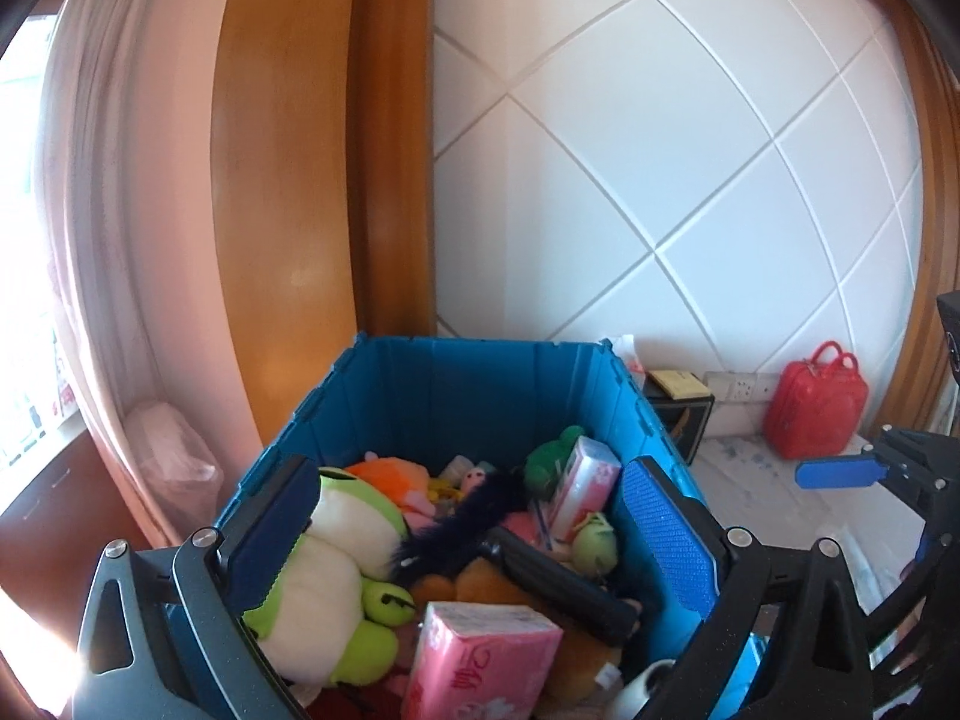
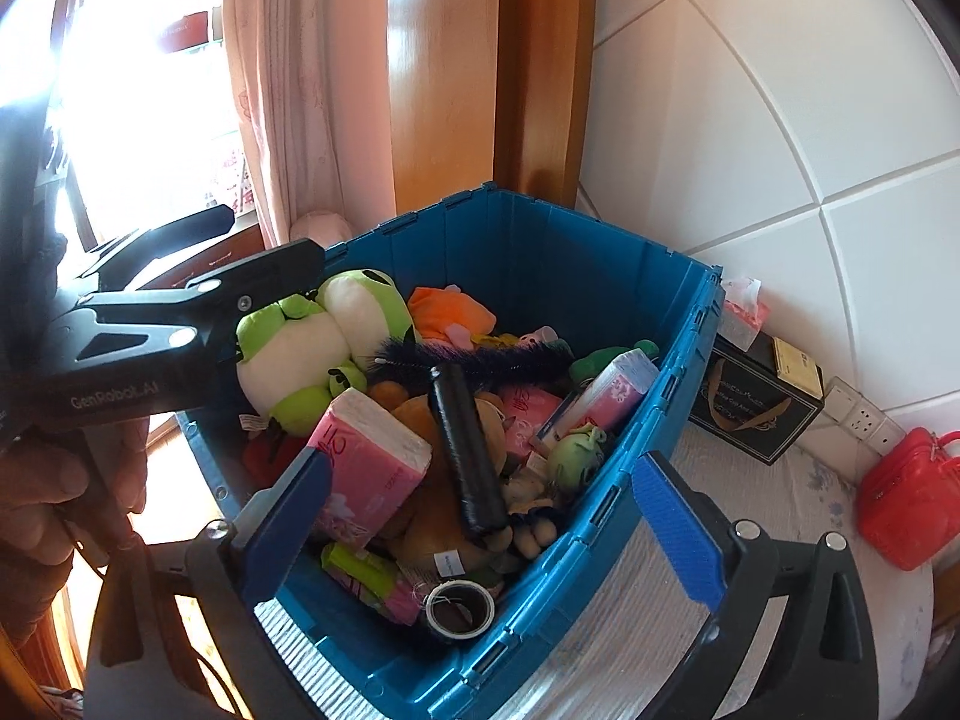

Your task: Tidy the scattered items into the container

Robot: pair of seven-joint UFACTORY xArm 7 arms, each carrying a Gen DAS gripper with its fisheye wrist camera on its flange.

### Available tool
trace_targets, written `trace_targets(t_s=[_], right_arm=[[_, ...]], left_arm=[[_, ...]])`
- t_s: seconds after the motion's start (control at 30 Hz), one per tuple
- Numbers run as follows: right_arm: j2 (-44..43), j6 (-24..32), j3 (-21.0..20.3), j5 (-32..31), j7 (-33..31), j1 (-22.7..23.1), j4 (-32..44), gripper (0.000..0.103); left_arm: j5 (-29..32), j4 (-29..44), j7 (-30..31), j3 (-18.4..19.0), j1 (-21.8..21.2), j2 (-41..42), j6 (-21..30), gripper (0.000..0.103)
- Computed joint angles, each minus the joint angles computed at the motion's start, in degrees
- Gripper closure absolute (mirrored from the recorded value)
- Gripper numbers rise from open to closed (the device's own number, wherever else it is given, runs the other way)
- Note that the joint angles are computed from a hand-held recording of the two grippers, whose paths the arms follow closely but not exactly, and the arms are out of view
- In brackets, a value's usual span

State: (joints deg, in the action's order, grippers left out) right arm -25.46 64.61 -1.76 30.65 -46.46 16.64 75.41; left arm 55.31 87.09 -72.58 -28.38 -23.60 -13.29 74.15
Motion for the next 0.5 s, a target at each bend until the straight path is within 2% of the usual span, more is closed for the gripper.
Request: trace_targets(t_s=[0.1,0.23,0.37,0.5], right_arm=[[-1.5,1.9,-2.0,0.9,-1.0,-0.4,-0.3,0.000],[-2.9,4.8,-5.3,1.9,-2.7,-1.7,-0.4,0.000],[-3.9,8.2,-8.9,2.5,-5.0,-3.9,-0.3,0.000],[-3.9,11.7,-12.8,2.7,-7.7,-6.7,0.5,0.000]], left_arm=[[1.9,4.2,-0.8,-2.3,-1.3,3.5,3.7,0.001],[5.5,11.0,-1.2,-4.0,-5.9,9.9,8.5,0.001],[11.5,20.5,-0.8,-5.2,-12.5,18.6,14.6,0.001],[17.1,32.5,0.7,-4.5,-21.4,28.5,20.0,0.001]])
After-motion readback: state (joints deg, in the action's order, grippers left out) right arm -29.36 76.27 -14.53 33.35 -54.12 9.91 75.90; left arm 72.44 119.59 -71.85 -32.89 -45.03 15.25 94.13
